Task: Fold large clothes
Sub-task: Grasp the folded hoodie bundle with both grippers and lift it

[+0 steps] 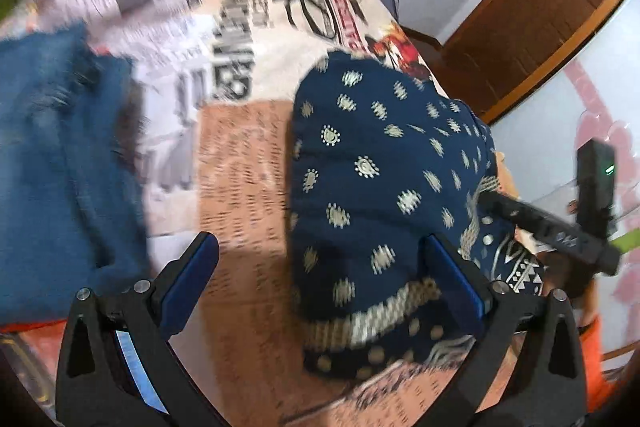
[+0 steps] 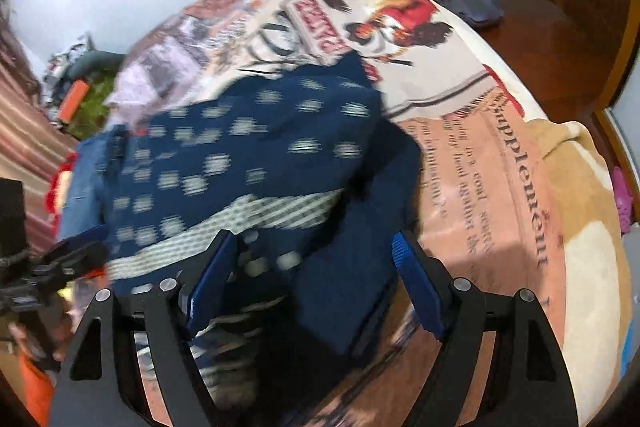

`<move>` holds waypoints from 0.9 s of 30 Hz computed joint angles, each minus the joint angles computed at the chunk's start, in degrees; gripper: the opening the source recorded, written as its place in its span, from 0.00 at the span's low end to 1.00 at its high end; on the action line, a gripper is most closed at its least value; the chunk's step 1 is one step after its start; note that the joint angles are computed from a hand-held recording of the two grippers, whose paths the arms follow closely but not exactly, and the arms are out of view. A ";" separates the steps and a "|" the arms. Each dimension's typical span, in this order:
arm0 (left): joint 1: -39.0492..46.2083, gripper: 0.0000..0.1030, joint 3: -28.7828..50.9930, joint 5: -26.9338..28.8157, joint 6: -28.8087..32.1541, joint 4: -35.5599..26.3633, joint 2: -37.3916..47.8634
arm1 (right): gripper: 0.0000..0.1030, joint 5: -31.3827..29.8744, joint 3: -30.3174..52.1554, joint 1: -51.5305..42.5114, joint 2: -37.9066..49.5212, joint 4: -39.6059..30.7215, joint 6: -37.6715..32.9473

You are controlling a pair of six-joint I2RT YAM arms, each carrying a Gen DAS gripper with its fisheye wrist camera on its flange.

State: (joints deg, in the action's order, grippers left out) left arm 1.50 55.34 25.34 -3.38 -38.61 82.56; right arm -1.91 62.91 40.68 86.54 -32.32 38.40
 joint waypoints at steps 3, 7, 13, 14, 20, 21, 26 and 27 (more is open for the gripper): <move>1.58 1.00 2.03 6.52 -0.93 1.30 6.34 | 0.83 -10.61 -6.37 -5.44 -0.90 7.31 2.03; 1.93 1.00 3.93 11.13 -2.49 3.50 11.51 | 0.84 -21.83 -10.84 -10.30 0.63 15.26 4.68; 0.34 1.00 6.68 12.45 -4.92 5.26 14.95 | 0.83 -22.81 -9.92 -9.57 1.99 17.43 3.49; 0.53 1.00 7.04 13.29 -5.46 5.39 15.48 | 0.81 -23.33 -9.79 -9.56 2.23 17.77 3.52; 0.80 0.87 6.64 17.14 -7.96 7.12 16.04 | 0.52 -27.32 -10.09 -10.38 1.13 17.93 3.82; 0.55 0.81 6.62 16.25 -8.39 7.33 15.71 | 0.45 -26.30 -9.74 -9.85 0.23 16.79 3.40; 1.93 0.55 5.32 16.21 -7.37 4.61 11.59 | 0.27 -23.59 -6.47 -7.92 -2.11 12.46 3.03; 2.40 0.52 5.10 16.62 -7.11 3.59 10.23 | 0.26 -23.61 -6.02 -7.59 -2.78 11.76 3.36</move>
